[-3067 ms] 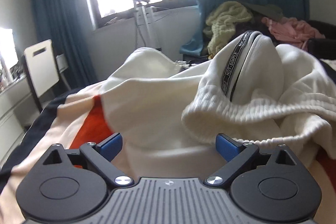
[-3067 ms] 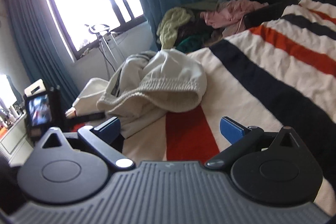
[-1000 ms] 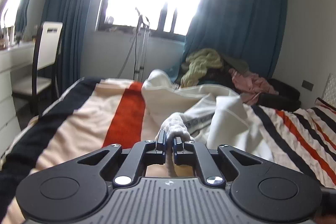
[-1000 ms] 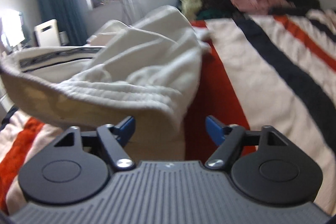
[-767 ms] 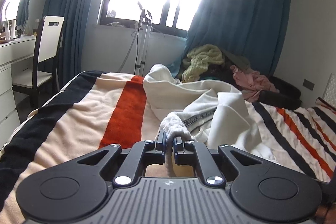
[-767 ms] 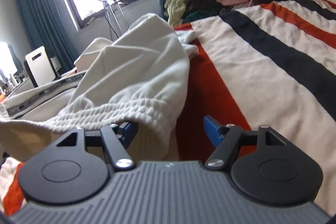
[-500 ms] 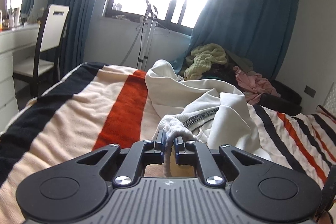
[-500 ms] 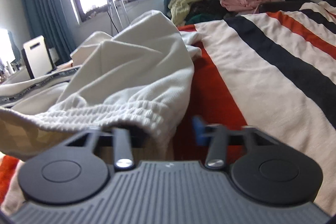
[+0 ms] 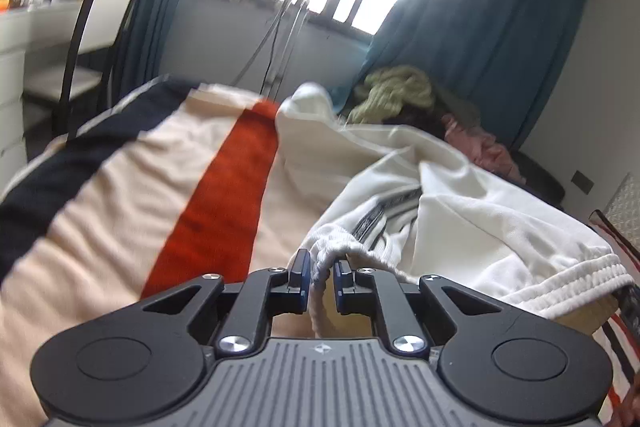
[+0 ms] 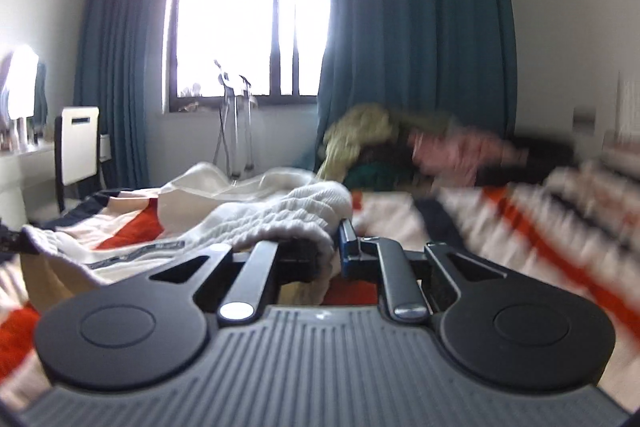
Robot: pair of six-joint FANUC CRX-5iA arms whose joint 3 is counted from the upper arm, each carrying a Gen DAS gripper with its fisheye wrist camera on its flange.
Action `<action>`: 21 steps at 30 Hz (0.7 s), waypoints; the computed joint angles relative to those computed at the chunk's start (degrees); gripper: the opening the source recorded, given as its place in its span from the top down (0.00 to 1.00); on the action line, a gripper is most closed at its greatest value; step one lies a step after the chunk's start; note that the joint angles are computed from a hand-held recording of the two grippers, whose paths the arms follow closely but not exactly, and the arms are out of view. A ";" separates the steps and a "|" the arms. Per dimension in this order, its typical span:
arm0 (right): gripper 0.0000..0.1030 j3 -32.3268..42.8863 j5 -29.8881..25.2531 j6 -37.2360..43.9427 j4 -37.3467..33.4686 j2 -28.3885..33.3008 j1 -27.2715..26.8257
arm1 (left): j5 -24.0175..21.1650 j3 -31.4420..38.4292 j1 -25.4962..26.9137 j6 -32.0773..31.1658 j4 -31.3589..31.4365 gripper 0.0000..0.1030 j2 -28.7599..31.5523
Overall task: Fold clothes
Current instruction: 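Hold the cuff with the left gripper and pull the leg straight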
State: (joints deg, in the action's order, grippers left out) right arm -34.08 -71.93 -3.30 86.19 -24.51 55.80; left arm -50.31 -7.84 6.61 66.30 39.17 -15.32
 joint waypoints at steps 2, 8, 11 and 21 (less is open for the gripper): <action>0.86 0.90 -2.26 5.62 -3.11 0.50 2.55 | -2.83 1.64 0.05 3.66 -3.57 0.88 0.59; 0.84 7.19 -4.11 14.81 -23.22 2.58 4.51 | -12.96 5.20 1.52 6.54 -7.74 0.79 2.34; 0.80 7.66 -4.59 9.45 -25.63 1.37 4.09 | -16.79 3.54 4.25 4.27 -3.17 0.60 1.14; 0.25 2.59 -1.42 -13.58 -24.68 -9.88 9.28 | -23.10 -3.55 6.98 -1.10 13.02 0.31 -0.13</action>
State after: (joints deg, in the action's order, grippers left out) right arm -31.49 -73.35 -16.89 61.50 -34.39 65.08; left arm -73.41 -11.38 13.59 65.20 52.19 -15.46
